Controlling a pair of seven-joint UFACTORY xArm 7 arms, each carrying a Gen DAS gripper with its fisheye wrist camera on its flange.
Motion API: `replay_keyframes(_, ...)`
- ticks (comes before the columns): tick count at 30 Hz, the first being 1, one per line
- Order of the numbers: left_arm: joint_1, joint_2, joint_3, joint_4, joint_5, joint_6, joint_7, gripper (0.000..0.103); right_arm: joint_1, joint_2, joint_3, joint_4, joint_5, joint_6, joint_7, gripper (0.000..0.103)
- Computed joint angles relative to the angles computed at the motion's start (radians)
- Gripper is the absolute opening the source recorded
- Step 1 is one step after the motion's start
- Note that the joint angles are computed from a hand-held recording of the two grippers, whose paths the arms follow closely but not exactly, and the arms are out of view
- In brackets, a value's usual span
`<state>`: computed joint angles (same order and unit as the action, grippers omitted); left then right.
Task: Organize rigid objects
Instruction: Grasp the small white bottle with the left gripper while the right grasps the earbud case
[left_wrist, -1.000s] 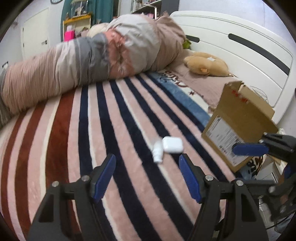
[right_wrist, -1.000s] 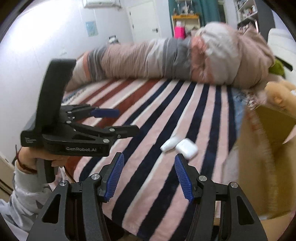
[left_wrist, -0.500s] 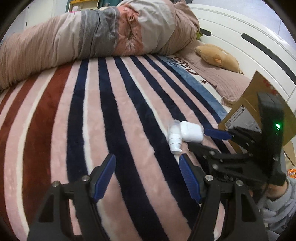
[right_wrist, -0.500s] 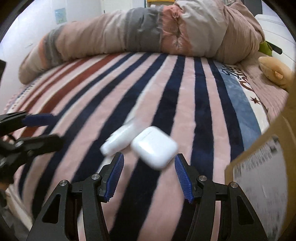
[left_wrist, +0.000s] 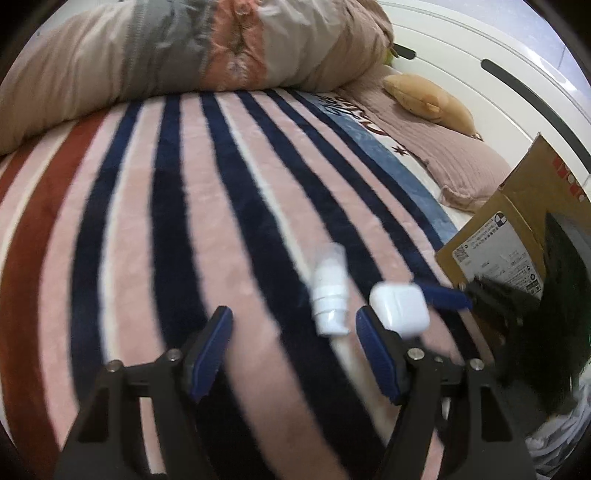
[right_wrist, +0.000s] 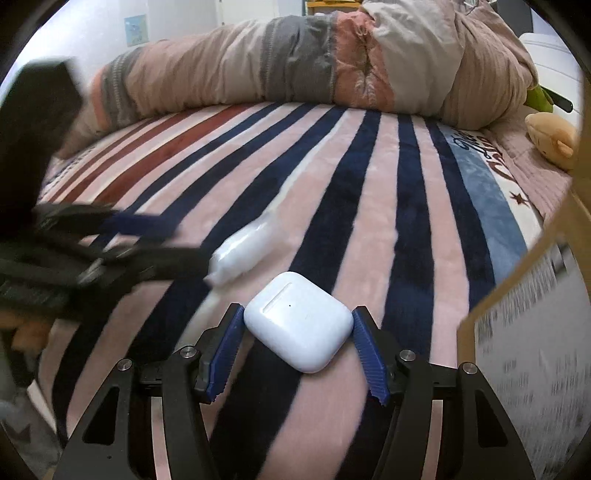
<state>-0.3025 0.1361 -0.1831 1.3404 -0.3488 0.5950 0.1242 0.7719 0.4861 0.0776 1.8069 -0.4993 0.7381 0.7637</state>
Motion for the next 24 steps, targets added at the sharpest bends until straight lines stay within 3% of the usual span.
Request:
replay_keyframes(6, -0.036, 0.106, 0.002, 0.107, 0.098, -0.010, -0.067, 0.039, 0.003, -0.043, -0.003, -0.099, -0.043, -0.068, 0.068, 0.056)
replay_keyframes(8, -0.038, 0.111, 0.000, 0.110, 0.113, -0.013, -0.085, 0.022, 0.001, -0.040, 0.003, -0.087, -0.038, -0.053, 0.071, 0.056)
replay_keyframes(13, -0.019, 0.028, -0.006, 0.030, 0.091, 0.005, -0.065, 0.021, -0.010, -0.056, 0.028, -0.099, -0.014, -0.048, 0.031, 0.056)
replay_keyframes(18, -0.010, -0.122, 0.010, -0.128, 0.069, 0.021, -0.062, 0.021, -0.051, -0.101, 0.088, -0.167, 0.100, -0.120, -0.072, 0.056)
replay_keyframes(22, -0.014, -0.224, 0.024, -0.244, 0.070, 0.006, -0.097, 0.021, -0.021, -0.121, 0.070, -0.180, 0.078, -0.096, -0.050, 0.061)
replay_keyframes(24, -0.019, -0.251, 0.029, -0.283, 0.061, -0.009, -0.101, 0.021, -0.041, -0.136, 0.099, -0.206, 0.125, -0.126, -0.092, 0.063)
